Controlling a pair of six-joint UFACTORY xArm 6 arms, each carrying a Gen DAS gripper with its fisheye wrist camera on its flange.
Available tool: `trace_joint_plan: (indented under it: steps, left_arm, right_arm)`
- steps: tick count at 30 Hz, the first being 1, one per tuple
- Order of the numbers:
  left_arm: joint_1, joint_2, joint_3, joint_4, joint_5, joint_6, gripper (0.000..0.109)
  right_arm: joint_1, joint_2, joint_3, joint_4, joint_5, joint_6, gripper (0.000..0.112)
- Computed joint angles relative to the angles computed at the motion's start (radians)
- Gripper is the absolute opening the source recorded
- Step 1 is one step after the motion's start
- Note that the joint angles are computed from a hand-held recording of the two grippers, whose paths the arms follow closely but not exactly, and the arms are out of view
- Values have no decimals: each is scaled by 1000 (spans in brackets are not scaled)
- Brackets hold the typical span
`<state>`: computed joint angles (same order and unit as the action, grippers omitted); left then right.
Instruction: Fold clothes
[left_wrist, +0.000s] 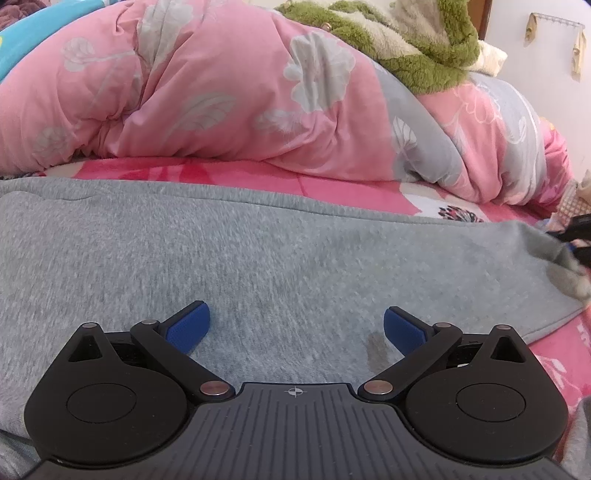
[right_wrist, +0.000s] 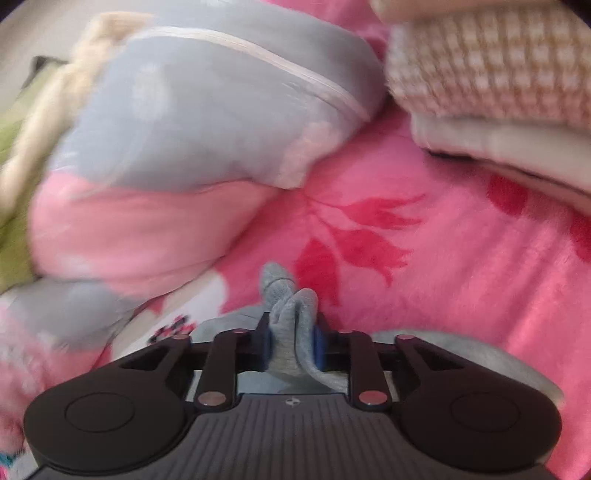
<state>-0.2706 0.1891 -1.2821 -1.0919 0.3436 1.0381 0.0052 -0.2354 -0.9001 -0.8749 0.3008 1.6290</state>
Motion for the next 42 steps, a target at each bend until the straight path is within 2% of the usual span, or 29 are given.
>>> trace_joint_plan:
  steps: [3,5,7,8,10,14,17,22,27,29,31,33,35,42]
  left_arm:
    - [-6,1,2,26,-12,-15,102]
    - [-9,1,4,44,-20,-26,102]
    - [-12,2,5,59,-25,-35,102]
    - [-13,2,5,66,-28,-40,102]
    - [-15,2,7,78,-33,-47,102]
    - [-19,2,10,97,-43,-58,102]
    - [-20,1,12,99,-45,-59,102]
    - [-20,1,12,93,-44,-54,102]
    - [-18,1,10,83,-39,-48,102]
    - [-17,1,9,78,-38,-46,102]
    - [-16,1,9,74,-36,-43,102]
    - [-16,1,9,69,-34,-39,102]
    - [-15,1,9,67,-34,-38,102]
    - [-14,0,9,54,-31,-30,102]
  right_arm:
    - [64,-77,29,-134,3,-2,21]
    - [130,-122,50,-159,21,-110,26]
    - [226,-151,56,-139,102,-262,35]
    - [265,-162,64,-126,121,-321,47]
    - [329,-180,83,-94,135,-425,49]
    - [396,-241,143,45,88,-611,49]
    - [405,-281,161,26,102,-627,54]
    - [389,-291,159,-48,130,-529,61]
    - [377,-195,113,-105,93,-436,74]
    - [392,-142,69,-162,151,-381,74]
    - [410,-89,23,-210,223,-336,68]
    - [386,-65,5,-182,214,-360,24]
    - [354,-61,-10,-165,215,-386,5]
    - [227,-42,-100,-291,325,-482,4]
